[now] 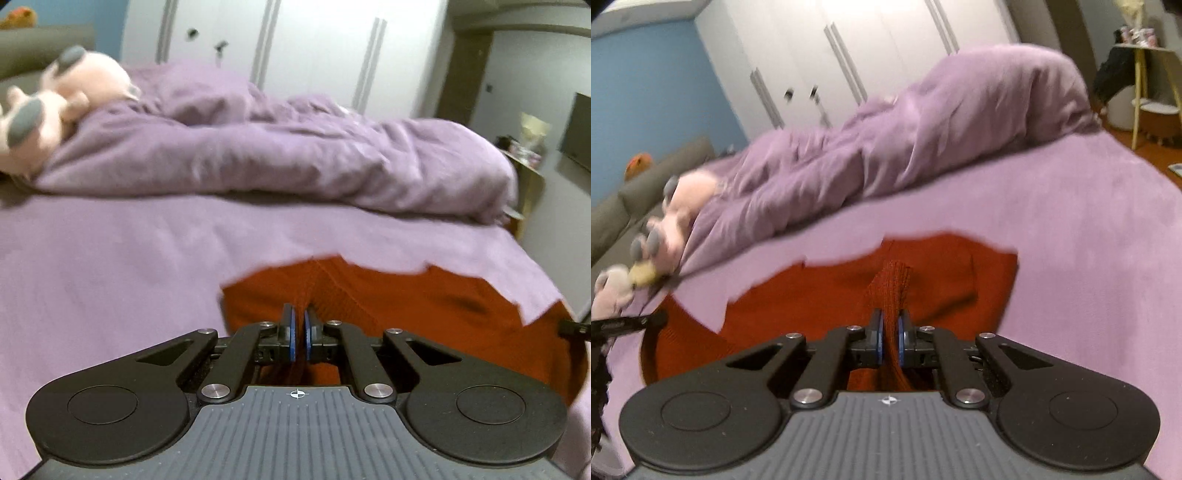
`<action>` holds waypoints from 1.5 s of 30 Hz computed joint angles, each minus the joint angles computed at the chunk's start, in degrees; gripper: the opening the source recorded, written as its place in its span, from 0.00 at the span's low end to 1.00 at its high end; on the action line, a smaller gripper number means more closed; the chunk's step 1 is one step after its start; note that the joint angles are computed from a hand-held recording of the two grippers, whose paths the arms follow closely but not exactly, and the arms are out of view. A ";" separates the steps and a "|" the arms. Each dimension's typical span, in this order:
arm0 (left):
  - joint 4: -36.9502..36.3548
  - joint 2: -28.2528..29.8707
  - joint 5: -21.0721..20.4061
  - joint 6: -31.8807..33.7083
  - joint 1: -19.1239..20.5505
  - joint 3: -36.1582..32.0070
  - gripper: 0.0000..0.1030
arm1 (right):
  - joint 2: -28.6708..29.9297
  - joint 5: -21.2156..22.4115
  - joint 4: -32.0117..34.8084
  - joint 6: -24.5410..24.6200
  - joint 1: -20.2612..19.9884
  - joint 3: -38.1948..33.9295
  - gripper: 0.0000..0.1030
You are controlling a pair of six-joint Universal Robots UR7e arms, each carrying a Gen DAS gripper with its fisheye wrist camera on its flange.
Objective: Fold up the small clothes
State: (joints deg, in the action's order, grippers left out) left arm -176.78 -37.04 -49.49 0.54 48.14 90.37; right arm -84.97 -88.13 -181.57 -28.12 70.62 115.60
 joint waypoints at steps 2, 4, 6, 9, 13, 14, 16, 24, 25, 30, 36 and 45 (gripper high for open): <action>2.50 2.59 0.90 -1.62 1.41 -4.04 0.06 | 3.64 -2.60 -2.40 -0.09 0.70 -2.84 0.06; 7.42 4.39 -0.05 -4.82 3.13 -7.12 0.08 | 6.93 -5.21 -0.81 1.15 0.66 -6.33 0.07; 9.61 6.53 2.27 -5.09 3.80 -8.79 0.08 | 9.36 -8.42 2.62 1.28 0.64 -9.25 0.07; 9.55 6.87 0.22 -3.02 4.51 -7.45 0.22 | 10.53 -10.98 4.93 0.63 0.42 -10.45 0.14; 5.56 6.04 -2.80 -0.15 4.98 -4.49 0.34 | 9.24 -8.09 6.96 -1.84 -0.69 -9.63 0.22; 5.89 6.05 -2.91 0.14 4.97 -4.54 0.34 | 9.13 -8.18 7.42 -2.29 -0.55 -9.66 0.22; 7.54 6.51 -1.67 0.83 4.72 -5.39 0.22 | 9.13 -8.79 7.67 -3.70 -0.15 -9.53 0.22; 1.81 6.38 3.66 4.90 2.12 -6.30 0.06 | 10.03 -11.73 -0.38 -11.03 3.19 -8.30 0.06; -0.41 6.42 3.46 6.36 1.66 -7.26 0.06 | 10.04 -10.62 -1.29 -11.65 3.56 -8.79 0.06; -7.71 14.23 7.93 17.84 0.86 -20.83 0.07 | 16.25 -13.22 -6.52 -9.85 7.06 -17.74 0.06; -3.44 26.49 12.40 23.02 2.38 -38.90 0.07 | 25.76 -19.30 -8.76 -8.91 8.28 -28.59 0.06; -2.12 27.70 15.88 14.19 3.19 -36.69 0.31 | 30.31 -24.45 -15.72 -5.96 7.82 -28.96 0.25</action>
State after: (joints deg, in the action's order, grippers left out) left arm -178.91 -9.34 -33.61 14.73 51.33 53.68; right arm -54.66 -112.58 -197.29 -34.08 78.44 86.64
